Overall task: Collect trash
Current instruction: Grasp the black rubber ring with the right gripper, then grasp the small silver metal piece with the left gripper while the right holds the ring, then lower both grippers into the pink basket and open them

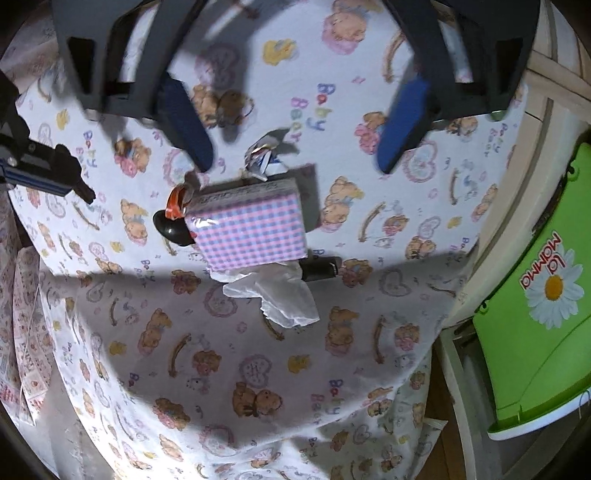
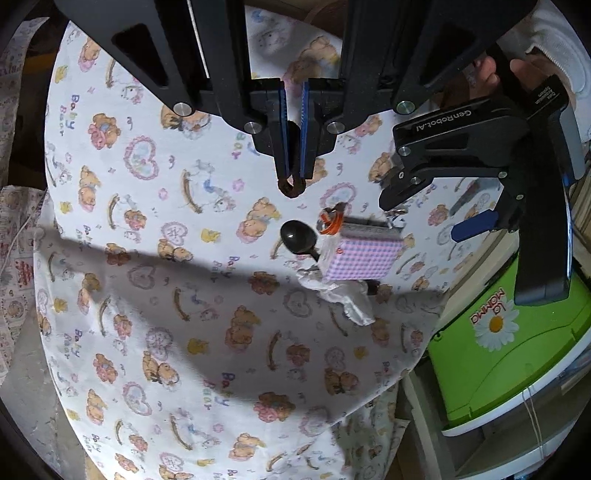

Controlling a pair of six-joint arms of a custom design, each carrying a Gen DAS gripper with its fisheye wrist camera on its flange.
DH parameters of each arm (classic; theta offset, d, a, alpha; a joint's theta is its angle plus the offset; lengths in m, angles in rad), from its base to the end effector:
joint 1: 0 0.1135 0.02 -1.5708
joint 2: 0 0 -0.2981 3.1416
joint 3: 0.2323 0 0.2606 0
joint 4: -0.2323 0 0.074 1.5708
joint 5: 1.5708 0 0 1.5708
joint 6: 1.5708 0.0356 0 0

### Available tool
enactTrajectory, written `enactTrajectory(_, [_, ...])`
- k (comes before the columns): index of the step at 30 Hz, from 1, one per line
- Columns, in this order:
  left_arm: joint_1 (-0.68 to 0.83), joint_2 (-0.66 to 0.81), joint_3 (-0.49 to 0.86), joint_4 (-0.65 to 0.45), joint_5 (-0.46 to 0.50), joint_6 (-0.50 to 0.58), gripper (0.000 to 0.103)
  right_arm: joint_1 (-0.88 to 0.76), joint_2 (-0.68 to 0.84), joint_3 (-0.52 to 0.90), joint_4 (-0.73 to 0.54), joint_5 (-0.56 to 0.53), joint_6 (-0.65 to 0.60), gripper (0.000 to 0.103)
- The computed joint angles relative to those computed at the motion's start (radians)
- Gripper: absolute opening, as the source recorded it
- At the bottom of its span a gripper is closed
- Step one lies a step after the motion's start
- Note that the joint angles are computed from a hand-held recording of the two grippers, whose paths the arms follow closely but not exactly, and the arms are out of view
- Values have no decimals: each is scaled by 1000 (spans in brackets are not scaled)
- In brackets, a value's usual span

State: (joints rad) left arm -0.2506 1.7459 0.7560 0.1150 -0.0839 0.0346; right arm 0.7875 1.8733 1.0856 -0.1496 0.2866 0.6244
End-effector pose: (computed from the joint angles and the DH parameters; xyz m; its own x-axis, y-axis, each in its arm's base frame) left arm 0.3218 -0.0793 0.1439 -0.7363 0.2241 -0.6385 0.2207 0.9715 0.0865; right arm 0.2853 0.2723 0.1735 -0.7897 0.0017 -0.6135 -0.1232 0.9792 0.1612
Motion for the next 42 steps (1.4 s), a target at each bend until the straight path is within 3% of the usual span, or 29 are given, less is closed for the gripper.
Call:
enactTrajectory(3, [5,16,30,-37,27,-23,64,-3,-8,-8,10,-1,-2,6])
enactTrajectory(5, [11,25,41,-54,58,-26,46,-3,-11,-11,18,-1,-7,6])
enactTrajectory(7, [19,36,56,-79,90,-25,14,2,-10,-9,13,14,-10,6])
enactTrajectory(11, [37,-12,49,-129,127,-47,14,10,-12,-13,7,28,-7,7])
enactTrajectory(15, [83,-144,-1,-185,244,-23,14,26,-28,-26,10,39,-3,7])
enactTrajectory(26, [105,-285,-98,-187,135,32,14,93,-28,-37,34,-2,70,7])
enactTrajectory(30, [118,-362,-132,-227,117,82,14,149,-58,-36,21,43,68,7])
enactTrajectory(37, [232,-520,-120,-396,217,124,14,252,-139,-53,-25,106,159,7])
enactTrajectory(42, [258,-590,-188,-390,236,138,14,318,-133,-37,-54,104,208,7])
